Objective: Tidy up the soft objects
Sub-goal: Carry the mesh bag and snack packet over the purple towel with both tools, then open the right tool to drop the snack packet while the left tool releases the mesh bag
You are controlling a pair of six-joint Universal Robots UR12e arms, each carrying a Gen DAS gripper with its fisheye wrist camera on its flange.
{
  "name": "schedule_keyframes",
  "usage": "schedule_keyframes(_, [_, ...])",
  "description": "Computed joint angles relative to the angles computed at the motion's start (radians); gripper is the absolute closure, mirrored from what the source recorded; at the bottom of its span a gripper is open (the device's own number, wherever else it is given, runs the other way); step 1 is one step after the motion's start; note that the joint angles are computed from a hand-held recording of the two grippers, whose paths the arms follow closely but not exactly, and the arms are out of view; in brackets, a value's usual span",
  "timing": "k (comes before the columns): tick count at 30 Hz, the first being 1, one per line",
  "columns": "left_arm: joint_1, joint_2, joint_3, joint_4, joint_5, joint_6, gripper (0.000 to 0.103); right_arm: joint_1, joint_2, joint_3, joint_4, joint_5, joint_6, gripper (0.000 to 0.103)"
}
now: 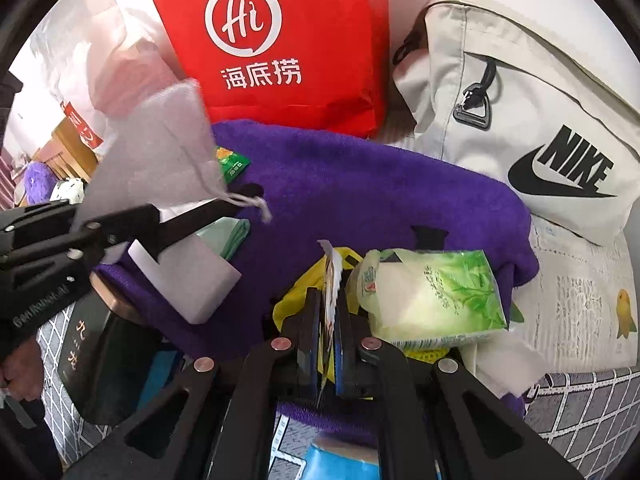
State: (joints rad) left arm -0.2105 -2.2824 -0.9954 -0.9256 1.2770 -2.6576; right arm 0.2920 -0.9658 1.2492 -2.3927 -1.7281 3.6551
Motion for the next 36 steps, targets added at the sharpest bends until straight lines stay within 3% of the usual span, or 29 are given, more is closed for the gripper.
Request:
schedule_keyframes(2, [-0.005, -0.001, -0.002, -0.008, 0.004, 0.006, 0.093, 0.001, -0.008, 0.012, -0.009, -0.003, -0.001, 0.091])
schedule_keyframes(5, [-0.01, -0.003, -0.001, -0.017, 0.009, 0.013, 0.093, 0.004, -0.02, 0.03, -0.034, -0.017, -0.004, 0.066])
schedule_keyframes(8, [-0.017, -0.008, 0.003, -0.019, 0.027, 0.02, 0.093, 0.007, -0.029, 0.043, -0.07, -0.036, -0.008, 0.057])
schedule_keyframes(20, [-0.022, -0.021, 0.019, -0.026, 0.053, 0.037, 0.089, 0.013, -0.039, 0.051, -0.073, -0.091, 0.009, 0.056])
schedule_keyframes(22, [-0.022, -0.021, 0.018, -0.018, 0.059, 0.038, 0.084, 0.013, -0.038, 0.049, -0.069, -0.093, 0.01, 0.056])
schedule_keyframes(27, [-0.019, -0.018, 0.015, 0.0, 0.064, 0.019, 0.045, 0.014, -0.043, 0.053, -0.07, -0.104, 0.011, 0.056])
schedule_keyframes(36, [-0.011, 0.002, 0.002, 0.019, 0.09, 0.008, 0.045, 0.023, -0.062, 0.07, -0.075, -0.117, 0.032, 0.056])
